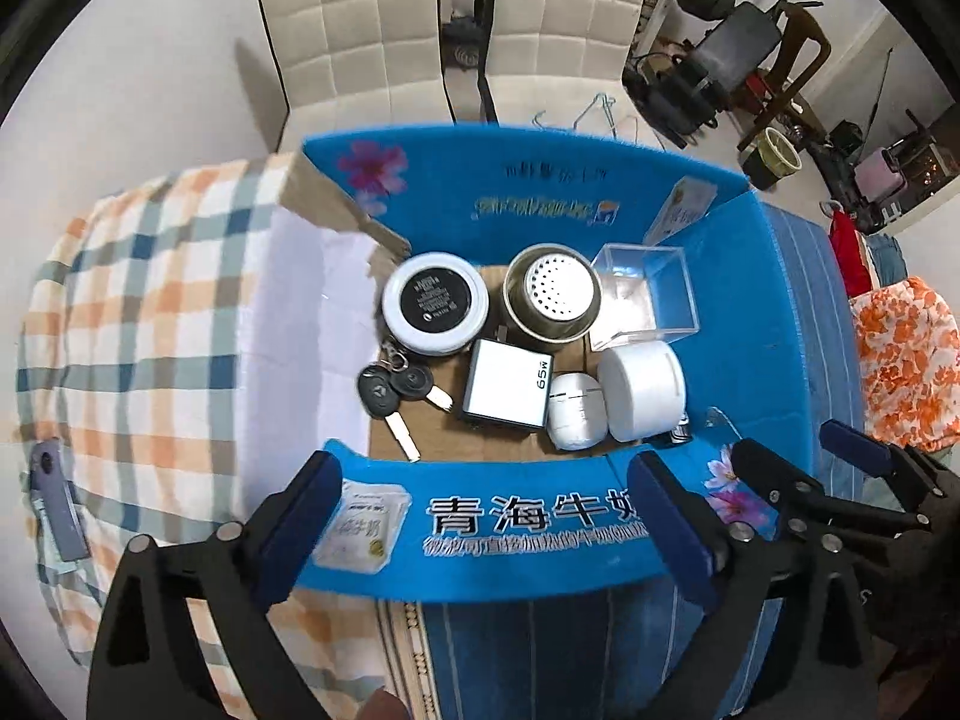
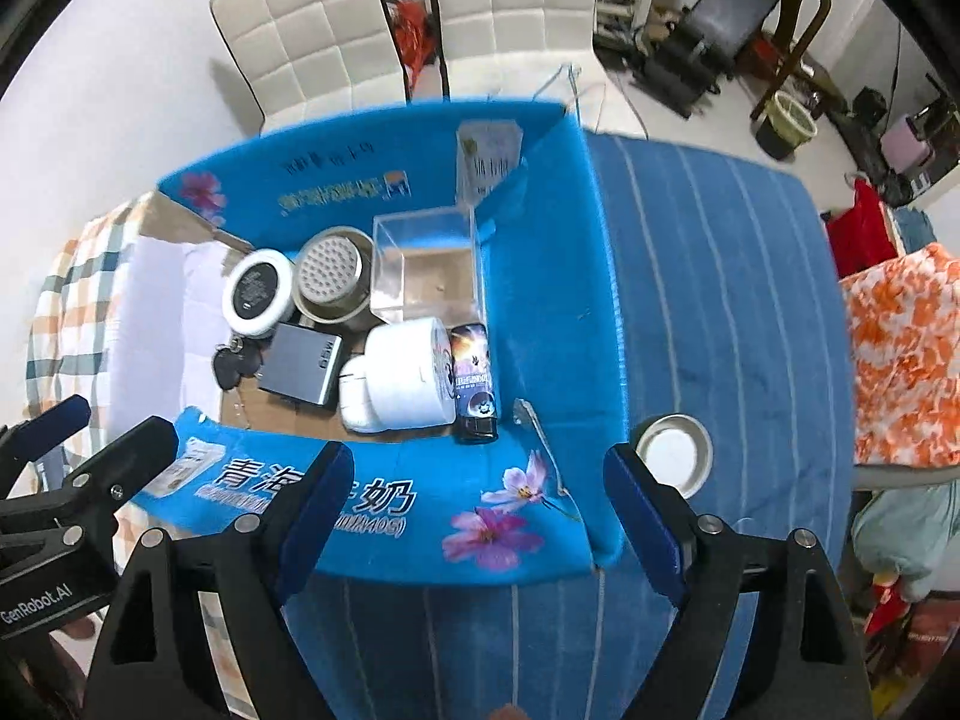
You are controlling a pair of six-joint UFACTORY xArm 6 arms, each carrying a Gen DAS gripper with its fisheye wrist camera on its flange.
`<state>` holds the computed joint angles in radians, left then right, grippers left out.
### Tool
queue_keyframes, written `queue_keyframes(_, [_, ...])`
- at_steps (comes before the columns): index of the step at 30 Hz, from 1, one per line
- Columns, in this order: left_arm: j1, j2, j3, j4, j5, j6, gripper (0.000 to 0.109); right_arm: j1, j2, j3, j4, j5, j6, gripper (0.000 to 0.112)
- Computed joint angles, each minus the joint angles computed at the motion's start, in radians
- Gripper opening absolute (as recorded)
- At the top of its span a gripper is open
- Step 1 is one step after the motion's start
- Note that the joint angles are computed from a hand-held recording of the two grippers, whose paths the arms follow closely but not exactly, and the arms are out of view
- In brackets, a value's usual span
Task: Organize rigid objects
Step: 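Lower the power bank and cylinder into the box and open both tools, then move the right tool to the round metal lid and grasp it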
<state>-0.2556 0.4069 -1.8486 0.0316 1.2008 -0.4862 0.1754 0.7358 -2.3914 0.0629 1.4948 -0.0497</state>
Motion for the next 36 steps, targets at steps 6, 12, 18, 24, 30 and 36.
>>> queue_keyframes(6, [-0.033,-0.071,0.022,0.073,-0.006,-0.055,0.098,-0.007,-0.142,0.121,0.022,-0.038,-0.035,0.09])
queue_keyframes(12, [-0.071,-0.157,0.05,0.144,-0.005,-0.114,0.098,-0.032,-0.247,0.168,0.062,-0.046,-0.054,0.09])
queue_keyframes(18, [-0.092,-0.201,0.048,0.177,0.0,-0.158,0.098,-0.063,-0.294,0.149,0.118,-0.018,-0.066,0.09])
queue_keyframes(24, [-0.108,-0.202,0.033,0.171,-0.005,-0.179,0.098,-0.104,-0.301,0.141,0.148,0.007,-0.056,0.09])
queue_keyframes(30, [-0.121,-0.126,-0.027,0.142,0.002,-0.167,0.098,-0.172,-0.24,0.125,0.105,0.004,0.029,0.09])
queue_keyframes(36, [-0.122,-0.013,-0.085,0.086,-0.012,-0.183,0.098,-0.259,-0.014,-0.041,0.064,0.082,0.162,0.09])
